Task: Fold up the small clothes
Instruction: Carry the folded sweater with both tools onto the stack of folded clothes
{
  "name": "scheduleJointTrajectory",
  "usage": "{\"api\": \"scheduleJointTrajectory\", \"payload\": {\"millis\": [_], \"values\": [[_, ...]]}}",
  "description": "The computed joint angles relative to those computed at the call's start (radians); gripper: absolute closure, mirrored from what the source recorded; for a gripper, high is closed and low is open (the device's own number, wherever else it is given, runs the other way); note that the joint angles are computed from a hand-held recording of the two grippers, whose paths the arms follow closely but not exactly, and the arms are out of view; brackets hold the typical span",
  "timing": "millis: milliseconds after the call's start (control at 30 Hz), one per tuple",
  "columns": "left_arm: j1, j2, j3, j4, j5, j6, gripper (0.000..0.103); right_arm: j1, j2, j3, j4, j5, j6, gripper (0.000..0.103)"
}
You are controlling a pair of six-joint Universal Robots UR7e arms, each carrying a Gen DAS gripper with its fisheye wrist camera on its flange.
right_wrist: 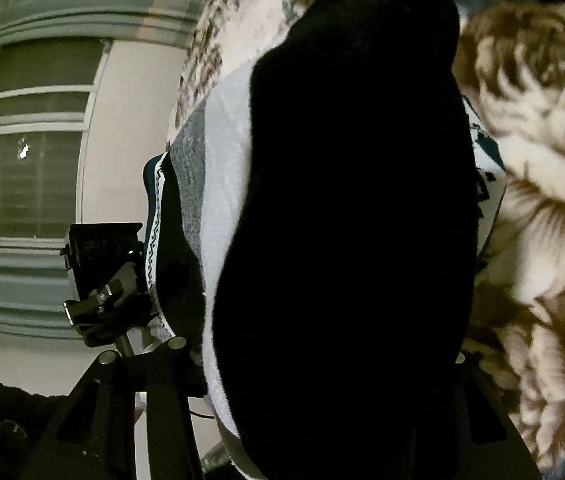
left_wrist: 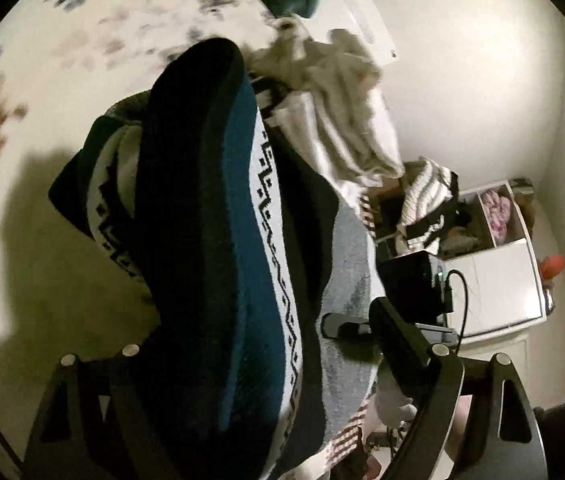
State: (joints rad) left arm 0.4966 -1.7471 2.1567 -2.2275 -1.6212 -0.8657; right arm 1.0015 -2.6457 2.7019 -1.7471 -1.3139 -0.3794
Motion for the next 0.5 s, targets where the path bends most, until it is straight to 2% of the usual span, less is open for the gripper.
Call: {"api": "scheduleJointTrajectory", "payload": {"millis": [33,67,100,167,200,267,300,400,500], "values": [[0.002,0.032,-0.036,0.005,-0.011,0.02,0.018,-0.021,-0.036,-0.015,0.048,0.021,-0.017,0.051],[0.005,0.053,-0.062,0.012,-0.021,0.037,0.018,-0.002,-0.045,-0.035,0.055,0.023,0.008,0.051],[0.008,0.086,-0.103,0.024,-0.03,0.061,0.018,0.058,-0.032,-0.045,0.019,0.03,0.074,0.051],[0.014,0.145,-0.178,0.046,-0.05,0.094,0.018,0.179,0.015,-0.089,-0.068,-0.013,0.218,0.051],[0.017,0.191,-0.234,0.06,-0.058,0.114,0.018,0.199,0.024,-0.122,-0.066,-0.02,0.245,0.051],[0.024,0.265,-0.333,0.092,-0.076,0.146,0.018,0.309,0.104,-0.194,-0.145,-0.056,0.365,0.051],[0.027,0.299,-0.388,0.118,-0.082,0.166,0.018,0.327,0.153,-0.258,-0.154,-0.07,0.388,0.051],[0.042,0.443,-0.583,0.174,-0.106,0.236,0.018,0.448,0.283,-0.395,-0.23,-0.142,0.494,0.051],[0.071,0.624,-0.82,0.236,-0.138,0.307,0.018,0.501,0.41,-0.546,-0.284,-0.187,0.533,0.051]]}}
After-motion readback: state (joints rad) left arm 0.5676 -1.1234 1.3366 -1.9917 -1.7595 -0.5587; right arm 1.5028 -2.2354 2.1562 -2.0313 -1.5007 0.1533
